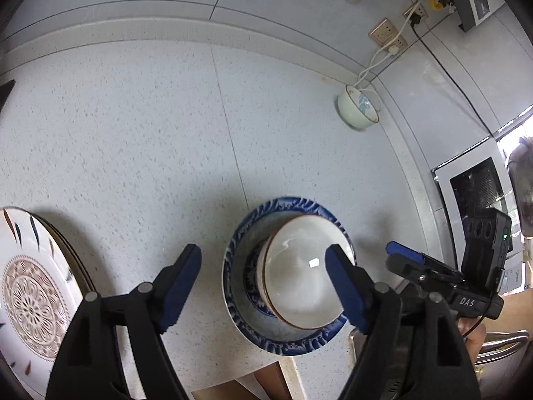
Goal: Organize plates and bowls
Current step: 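Move both tools toward the yellow-flower bowl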
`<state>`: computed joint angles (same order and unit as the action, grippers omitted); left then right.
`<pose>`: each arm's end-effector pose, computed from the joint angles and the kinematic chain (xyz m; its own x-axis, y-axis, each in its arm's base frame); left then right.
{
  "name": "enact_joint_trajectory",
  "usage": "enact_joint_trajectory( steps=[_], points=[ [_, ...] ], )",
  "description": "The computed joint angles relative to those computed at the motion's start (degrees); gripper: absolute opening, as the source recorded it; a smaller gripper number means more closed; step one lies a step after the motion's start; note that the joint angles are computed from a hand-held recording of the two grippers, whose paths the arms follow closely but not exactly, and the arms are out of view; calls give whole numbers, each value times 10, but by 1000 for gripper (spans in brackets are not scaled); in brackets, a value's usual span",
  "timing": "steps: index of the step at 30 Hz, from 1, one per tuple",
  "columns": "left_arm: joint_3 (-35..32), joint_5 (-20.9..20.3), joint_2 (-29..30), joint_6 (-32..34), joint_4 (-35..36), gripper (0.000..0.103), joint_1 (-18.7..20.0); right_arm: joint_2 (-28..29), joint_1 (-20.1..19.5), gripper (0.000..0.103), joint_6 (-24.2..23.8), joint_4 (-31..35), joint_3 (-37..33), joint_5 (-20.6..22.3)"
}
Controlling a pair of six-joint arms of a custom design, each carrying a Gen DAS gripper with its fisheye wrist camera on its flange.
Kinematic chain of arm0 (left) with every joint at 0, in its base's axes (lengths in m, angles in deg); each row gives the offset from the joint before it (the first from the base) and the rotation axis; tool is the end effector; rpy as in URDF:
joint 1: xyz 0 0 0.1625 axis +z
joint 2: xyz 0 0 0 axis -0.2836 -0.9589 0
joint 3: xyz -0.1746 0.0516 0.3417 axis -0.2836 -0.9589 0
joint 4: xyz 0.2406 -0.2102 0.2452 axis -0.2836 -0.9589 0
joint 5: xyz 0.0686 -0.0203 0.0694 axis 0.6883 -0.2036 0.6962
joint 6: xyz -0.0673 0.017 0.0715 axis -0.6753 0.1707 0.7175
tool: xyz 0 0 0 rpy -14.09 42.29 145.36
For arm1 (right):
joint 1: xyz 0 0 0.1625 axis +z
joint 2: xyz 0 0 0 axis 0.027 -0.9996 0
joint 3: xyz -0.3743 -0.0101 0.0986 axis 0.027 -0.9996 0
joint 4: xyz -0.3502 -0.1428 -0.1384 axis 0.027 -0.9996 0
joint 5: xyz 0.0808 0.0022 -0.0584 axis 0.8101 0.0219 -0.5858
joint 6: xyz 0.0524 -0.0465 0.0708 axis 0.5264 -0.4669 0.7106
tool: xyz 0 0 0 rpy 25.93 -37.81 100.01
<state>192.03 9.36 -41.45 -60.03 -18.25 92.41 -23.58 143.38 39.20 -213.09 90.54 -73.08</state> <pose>0.0532 -0.4145 0.3767 -0.8458 0.4948 -0.1994 0.5058 0.8626 -0.0049 0.3778 -0.1875 -0.0450 -0.9223 0.2943 0.2505 0.0635 0.7548 -0.6529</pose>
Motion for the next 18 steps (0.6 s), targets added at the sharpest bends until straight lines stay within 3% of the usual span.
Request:
enact_joint_trajectory(
  steps=[4, 10, 15, 18],
  points=[
    [-31, -4, 33, -18, 6, 78, -14, -15, 2, 83, -18, -110, 43, -16],
    [-51, -23, 98, -57, -14, 78, -57, -79, -13, 88, -43, -169, 99, -82],
    [-55, -28, 176, -87, -66, 78, -104, -136, -70, 90, -82, -238, 155, -102],
    [-75, -32, 247, -101, -104, 78, -124, -181, -119, 90, -113, -240, 179, -107]
  ],
)
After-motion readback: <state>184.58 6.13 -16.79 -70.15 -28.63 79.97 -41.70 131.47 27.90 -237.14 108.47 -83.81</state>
